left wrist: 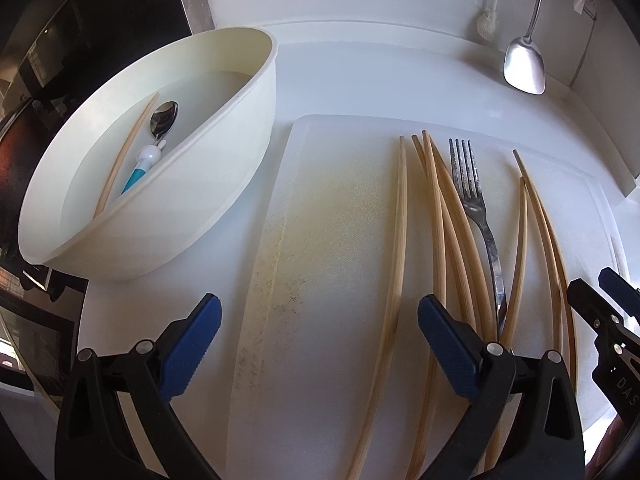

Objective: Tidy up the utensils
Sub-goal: 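Move both open tools back over the cutting board, then close the left tool on a wooden chopstick while the right tool grasps another chopstick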

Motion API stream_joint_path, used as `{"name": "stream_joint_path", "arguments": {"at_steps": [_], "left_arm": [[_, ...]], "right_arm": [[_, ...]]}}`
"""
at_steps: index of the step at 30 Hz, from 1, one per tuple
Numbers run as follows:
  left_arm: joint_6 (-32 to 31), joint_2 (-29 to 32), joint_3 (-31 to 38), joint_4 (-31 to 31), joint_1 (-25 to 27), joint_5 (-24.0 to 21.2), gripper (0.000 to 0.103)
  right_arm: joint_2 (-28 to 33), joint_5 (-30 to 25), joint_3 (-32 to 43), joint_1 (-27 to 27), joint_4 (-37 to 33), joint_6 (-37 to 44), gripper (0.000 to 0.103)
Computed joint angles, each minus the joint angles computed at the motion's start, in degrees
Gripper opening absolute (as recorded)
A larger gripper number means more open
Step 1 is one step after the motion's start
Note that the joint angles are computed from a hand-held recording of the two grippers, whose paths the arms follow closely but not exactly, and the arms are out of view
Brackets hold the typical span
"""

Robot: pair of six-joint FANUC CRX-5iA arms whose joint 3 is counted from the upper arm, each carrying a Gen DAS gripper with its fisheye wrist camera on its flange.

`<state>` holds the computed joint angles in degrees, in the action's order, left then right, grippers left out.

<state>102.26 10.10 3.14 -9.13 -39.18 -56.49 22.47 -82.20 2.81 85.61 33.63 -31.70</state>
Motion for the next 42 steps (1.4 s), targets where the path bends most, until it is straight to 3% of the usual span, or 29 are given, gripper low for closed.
{"name": "stream_joint_path", "arguments": {"at_steps": [15,22,25,33,38,42], "left_arm": [[2.9,-0.1,-0.3,-2.2,-1.3,2.5,0.098],[-0.4,-0.6,-1.5,0.2,-0.5,3.9,0.095],[-1.1,-1.5,-2.6,1.0,-0.6,4.6,0.086],[-5.1,-2.6,-4.4,3.7,-1.7,7.0,0.038],[-7.8,-1.9,-3.4,5.0,-2.2,5.8,0.021],[-11.1,-1.4,-3.7,9.0,-0.7,5.8,0.016]], "right_arm": [[1.4,-1.2,1.7,-0.6,-1.2,3.9,0.059],[1.3,-0.5,1.4,-0.6,-0.6,5.0,0.05],[1.6,-0.6,1.7,-0.6,-0.4,5.1,0.047],[2.6,-0.4,2.6,-0.6,0.0,5.9,0.037],[3.4,-0.5,3.8,-0.8,-0.1,7.8,0.025],[3.1,0.8,3.4,-1.1,0.1,8.0,0.019]]}}
